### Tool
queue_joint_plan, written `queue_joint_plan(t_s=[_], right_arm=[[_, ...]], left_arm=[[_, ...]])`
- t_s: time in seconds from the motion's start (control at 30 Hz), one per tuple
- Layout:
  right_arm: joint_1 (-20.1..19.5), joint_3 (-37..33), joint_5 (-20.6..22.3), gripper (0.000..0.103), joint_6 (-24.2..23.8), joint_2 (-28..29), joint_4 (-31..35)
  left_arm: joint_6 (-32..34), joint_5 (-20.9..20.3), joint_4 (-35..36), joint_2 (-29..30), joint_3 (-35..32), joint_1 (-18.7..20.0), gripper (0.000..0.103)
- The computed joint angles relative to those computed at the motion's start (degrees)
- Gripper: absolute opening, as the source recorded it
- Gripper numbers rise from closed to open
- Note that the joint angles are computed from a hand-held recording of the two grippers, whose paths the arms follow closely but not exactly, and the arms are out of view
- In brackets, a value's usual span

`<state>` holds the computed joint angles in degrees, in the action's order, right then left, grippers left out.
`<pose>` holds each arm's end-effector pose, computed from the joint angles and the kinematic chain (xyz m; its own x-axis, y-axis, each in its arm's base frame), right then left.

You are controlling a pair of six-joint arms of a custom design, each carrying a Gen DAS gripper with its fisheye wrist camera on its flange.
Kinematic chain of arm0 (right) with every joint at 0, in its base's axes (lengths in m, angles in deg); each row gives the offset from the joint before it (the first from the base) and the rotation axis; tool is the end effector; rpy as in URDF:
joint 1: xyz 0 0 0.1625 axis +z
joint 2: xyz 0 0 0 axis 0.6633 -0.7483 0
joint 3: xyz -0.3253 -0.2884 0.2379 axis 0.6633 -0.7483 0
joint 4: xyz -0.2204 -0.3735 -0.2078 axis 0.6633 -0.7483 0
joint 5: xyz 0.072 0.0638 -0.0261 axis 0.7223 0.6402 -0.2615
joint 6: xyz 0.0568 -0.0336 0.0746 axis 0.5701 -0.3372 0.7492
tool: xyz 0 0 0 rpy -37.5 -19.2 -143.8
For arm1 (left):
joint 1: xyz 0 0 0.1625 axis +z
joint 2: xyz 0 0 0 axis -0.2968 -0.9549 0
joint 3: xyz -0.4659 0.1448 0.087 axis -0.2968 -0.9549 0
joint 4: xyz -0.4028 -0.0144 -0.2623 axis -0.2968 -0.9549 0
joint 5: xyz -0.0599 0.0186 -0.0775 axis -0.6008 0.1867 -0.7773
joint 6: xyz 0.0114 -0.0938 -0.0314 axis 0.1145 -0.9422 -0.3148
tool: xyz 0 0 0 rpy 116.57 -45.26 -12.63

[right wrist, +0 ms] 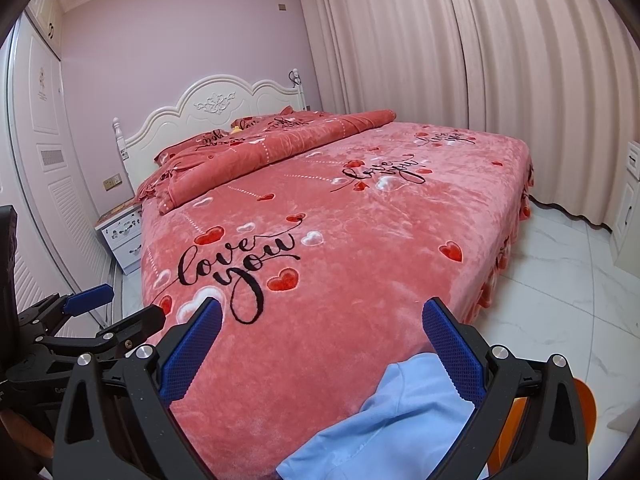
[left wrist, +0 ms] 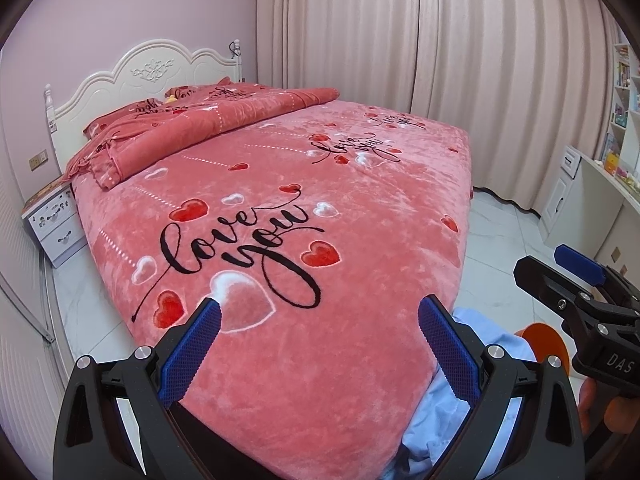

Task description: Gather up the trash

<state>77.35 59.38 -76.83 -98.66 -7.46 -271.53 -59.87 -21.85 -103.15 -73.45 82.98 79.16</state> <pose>0.3597 -0.5016 0.0378 -0.8284 -0.0786 0.5547 -0.5136 0.5019 -0.6959 -0.0702 -0.5449 0.3431 -0.6775 0.2617 -0.6874 0.6744 0.5942 -0.4384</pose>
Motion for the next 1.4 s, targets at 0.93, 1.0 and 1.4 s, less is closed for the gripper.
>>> queue_joint_plan(t_s=[0.93,1.0,1.4], right_arm=[[-0.1,0.2,0.0,0.098,0.5,0.2,0.5],[-0.1,0.3,0.1,0.098,0.6,0.3,0.5],[0.0,0.1,0.0,0.098,1.0,0.5,0.8]], left_arm=[[-1.7,0.8,2.7,0.5,-1.2,0.2,0.097],[-1.8,0.9,2.8,0.5,-1.2,0.1,0.097],[-1.9,1.2,3.1,0.7,-1.3,0.1,0.097]])
